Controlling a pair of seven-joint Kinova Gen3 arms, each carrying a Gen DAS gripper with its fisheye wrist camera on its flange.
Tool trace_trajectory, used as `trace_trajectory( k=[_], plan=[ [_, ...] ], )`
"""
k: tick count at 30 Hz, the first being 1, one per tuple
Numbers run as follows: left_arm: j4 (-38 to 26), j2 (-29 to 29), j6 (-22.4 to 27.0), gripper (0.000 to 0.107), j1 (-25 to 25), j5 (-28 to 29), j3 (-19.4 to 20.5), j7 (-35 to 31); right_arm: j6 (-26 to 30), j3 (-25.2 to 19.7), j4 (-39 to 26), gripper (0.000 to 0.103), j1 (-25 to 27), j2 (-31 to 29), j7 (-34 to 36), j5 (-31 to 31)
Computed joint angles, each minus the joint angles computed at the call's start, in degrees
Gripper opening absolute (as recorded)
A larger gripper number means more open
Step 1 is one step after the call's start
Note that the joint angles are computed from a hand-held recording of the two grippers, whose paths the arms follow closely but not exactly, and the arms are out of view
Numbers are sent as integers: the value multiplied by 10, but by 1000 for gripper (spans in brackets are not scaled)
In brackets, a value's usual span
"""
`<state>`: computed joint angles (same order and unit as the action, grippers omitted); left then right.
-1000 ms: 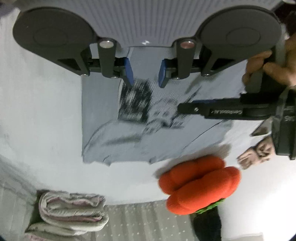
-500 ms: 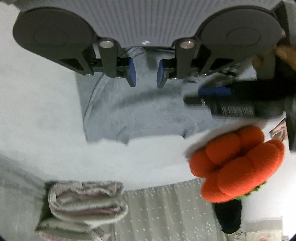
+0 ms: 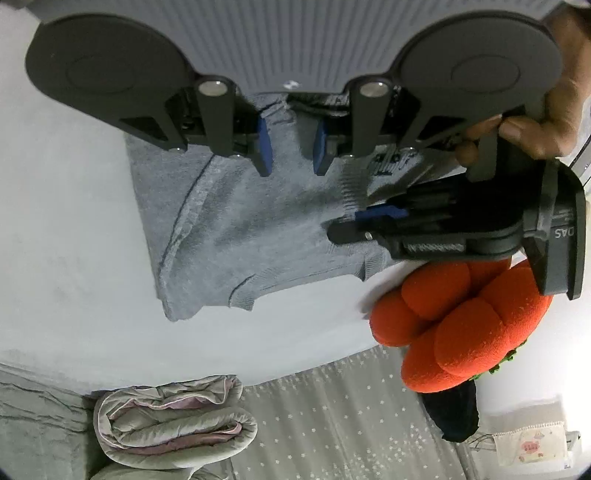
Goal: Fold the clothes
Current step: 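Grasp the unfolded side edge of the sweatshirt with the left gripper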
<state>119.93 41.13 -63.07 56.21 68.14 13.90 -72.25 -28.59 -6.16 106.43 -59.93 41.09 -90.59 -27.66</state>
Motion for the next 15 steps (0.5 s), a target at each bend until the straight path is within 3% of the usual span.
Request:
trace_trajectory(
  k=[4, 7, 9, 15],
  plan=[
    [-21, 19, -68, 2, 33, 64, -2, 0, 2, 12, -3, 28, -13, 2, 14, -14],
    [-33, 14, -48, 4, 9, 94, 19, -22, 6, 19, -8, 31, -19, 5, 27, -22],
    [-27, 12, -44, 6, 2, 91, 23, 1, 7, 18, -11, 31, -19, 6, 31, -24],
    [-34, 15, -85, 32, 20, 135, 26, 16, 2, -4, -9, 37, 4, 8, 17, 4]
  ],
)
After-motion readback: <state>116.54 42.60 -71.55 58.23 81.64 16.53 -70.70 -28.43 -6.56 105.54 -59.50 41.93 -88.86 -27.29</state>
